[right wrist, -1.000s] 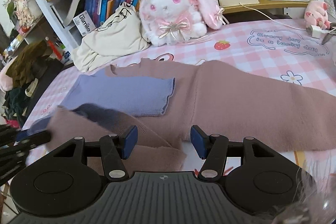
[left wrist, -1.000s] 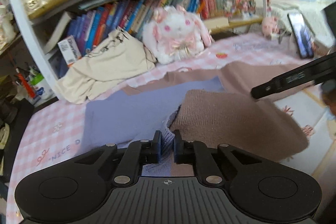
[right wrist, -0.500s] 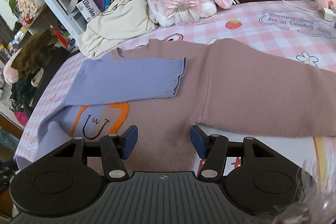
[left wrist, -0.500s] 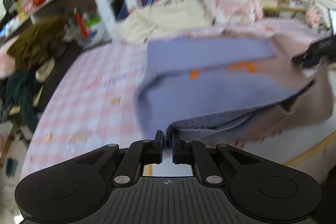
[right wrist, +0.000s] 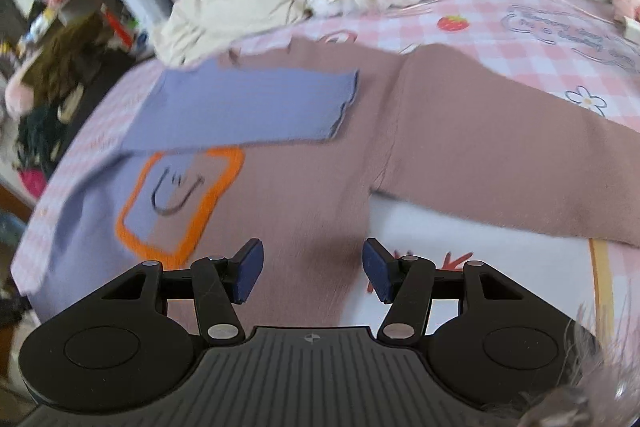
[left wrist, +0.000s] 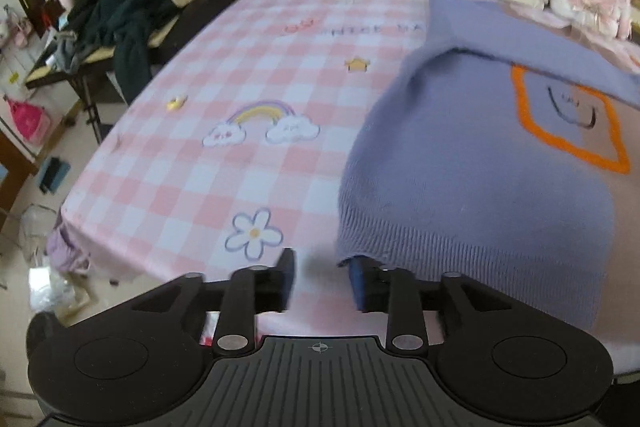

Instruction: Fold clothes

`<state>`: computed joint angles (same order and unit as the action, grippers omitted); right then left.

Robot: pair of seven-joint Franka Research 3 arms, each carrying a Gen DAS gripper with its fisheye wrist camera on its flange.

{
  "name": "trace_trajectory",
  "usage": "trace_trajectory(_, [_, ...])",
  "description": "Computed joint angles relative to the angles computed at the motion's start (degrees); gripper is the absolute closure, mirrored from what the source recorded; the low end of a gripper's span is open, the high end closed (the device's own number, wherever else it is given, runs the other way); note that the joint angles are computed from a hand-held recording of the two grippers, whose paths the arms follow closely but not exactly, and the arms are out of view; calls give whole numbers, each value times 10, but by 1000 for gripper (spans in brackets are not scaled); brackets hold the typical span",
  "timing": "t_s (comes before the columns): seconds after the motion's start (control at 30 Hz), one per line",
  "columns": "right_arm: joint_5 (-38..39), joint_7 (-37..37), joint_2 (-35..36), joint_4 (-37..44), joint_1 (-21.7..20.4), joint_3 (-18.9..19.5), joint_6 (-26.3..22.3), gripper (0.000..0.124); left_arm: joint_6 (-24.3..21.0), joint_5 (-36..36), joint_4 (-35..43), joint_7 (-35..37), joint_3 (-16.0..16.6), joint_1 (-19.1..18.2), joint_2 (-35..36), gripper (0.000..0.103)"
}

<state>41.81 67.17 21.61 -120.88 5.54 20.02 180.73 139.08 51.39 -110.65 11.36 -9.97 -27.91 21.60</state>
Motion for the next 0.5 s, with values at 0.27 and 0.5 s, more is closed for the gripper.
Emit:
trace_trajectory(0.27, [-75,54,5,-8,68,-77,15,98,-21,-3,4,24,-2,-2,-2,61])
trace_trajectory(0.5, [-127,79,30,0,35,-51,55,115,-49,21,3,3,-2,-11,-13,48])
